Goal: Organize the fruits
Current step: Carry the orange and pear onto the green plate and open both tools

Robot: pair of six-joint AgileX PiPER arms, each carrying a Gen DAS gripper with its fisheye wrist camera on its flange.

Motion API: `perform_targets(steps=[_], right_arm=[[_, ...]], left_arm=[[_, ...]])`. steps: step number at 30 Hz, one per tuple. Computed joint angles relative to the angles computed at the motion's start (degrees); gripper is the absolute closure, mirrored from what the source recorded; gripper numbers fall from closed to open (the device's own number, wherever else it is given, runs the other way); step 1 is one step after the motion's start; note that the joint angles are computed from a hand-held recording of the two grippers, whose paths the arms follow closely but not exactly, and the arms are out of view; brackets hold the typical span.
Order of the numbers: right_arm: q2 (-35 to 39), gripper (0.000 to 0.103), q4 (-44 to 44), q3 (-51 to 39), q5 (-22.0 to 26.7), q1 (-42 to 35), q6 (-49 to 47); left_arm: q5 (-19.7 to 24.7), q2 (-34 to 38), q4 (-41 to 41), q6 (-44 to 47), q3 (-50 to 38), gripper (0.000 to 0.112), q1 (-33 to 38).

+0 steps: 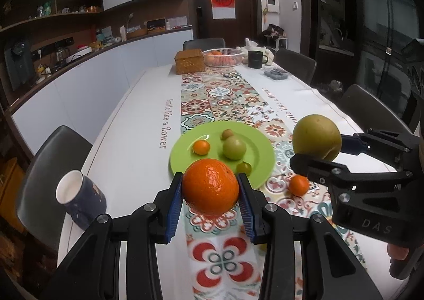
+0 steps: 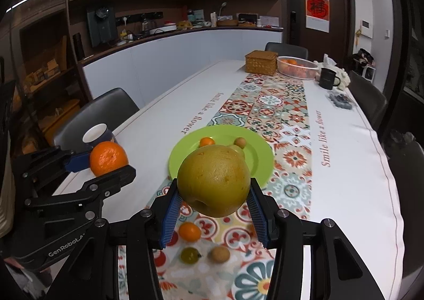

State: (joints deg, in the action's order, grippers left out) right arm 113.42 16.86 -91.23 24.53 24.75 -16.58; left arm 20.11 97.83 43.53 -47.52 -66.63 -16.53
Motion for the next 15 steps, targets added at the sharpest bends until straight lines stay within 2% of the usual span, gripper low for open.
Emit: perform_targets(steps=[4,9,15], right_arm=[[5.07,0.054,-2.28,-6.54,2.82,1.08,2.83],[12.10,0.054,-3.78,-15.44,6.57,1.85,5.69],[21.98,0.054,-5.49,-29.29,13.57,1.84,8.23]], left_arm=[[-1.38,3.26,-7.78,10.20,-3.38,0.073,3.25],[-2.77,8.59,-22.19,27.10,-8.51,0.073,7.47],[0.12,16.96,-43.49,48.88,-17.22,0.073,11.73]])
